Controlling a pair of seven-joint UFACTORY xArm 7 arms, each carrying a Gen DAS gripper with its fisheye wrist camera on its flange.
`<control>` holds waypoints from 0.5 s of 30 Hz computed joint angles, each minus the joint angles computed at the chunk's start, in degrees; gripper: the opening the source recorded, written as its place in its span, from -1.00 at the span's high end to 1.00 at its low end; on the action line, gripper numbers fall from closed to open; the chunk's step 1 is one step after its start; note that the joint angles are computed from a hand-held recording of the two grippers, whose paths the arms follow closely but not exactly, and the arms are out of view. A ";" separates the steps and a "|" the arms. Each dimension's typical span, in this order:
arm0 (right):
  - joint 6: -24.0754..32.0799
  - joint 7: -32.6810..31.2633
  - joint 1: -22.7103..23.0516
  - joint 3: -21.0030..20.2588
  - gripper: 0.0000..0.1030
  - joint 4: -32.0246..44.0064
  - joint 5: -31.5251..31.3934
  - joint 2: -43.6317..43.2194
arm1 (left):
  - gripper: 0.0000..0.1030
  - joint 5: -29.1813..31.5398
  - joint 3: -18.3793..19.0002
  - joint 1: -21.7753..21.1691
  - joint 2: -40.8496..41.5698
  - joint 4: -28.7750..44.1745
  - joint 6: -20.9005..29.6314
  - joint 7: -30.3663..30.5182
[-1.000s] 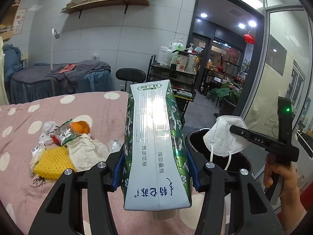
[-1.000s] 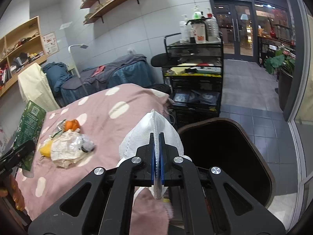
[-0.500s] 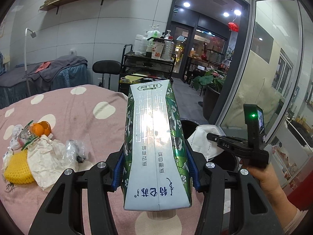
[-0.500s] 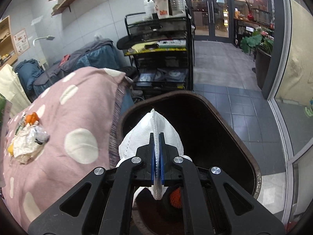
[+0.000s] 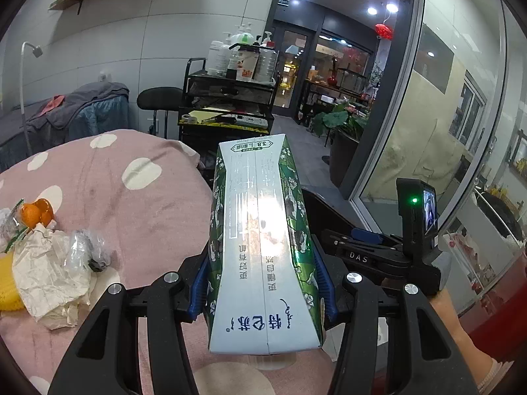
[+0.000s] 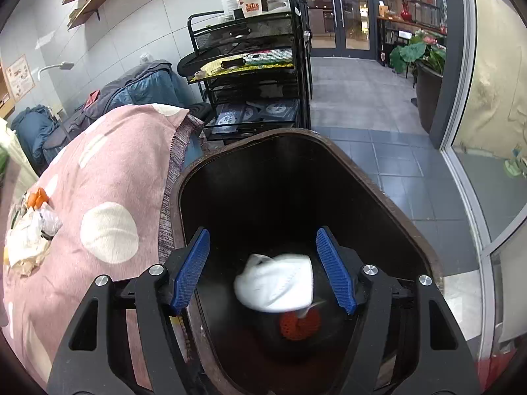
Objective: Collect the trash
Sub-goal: 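Carry the white mask over the brown bin and open the right tool, then carry the green milk carton over the bin and open the left tool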
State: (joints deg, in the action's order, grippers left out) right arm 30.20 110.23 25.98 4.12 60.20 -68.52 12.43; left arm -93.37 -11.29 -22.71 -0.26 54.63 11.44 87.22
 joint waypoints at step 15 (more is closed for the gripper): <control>8.35 9.80 -0.23 5.20 -0.46 -7.19 -4.89 -9.92 | -0.01 15.31 -2.60 -1.62 7.22 5.36 -0.31 -14.60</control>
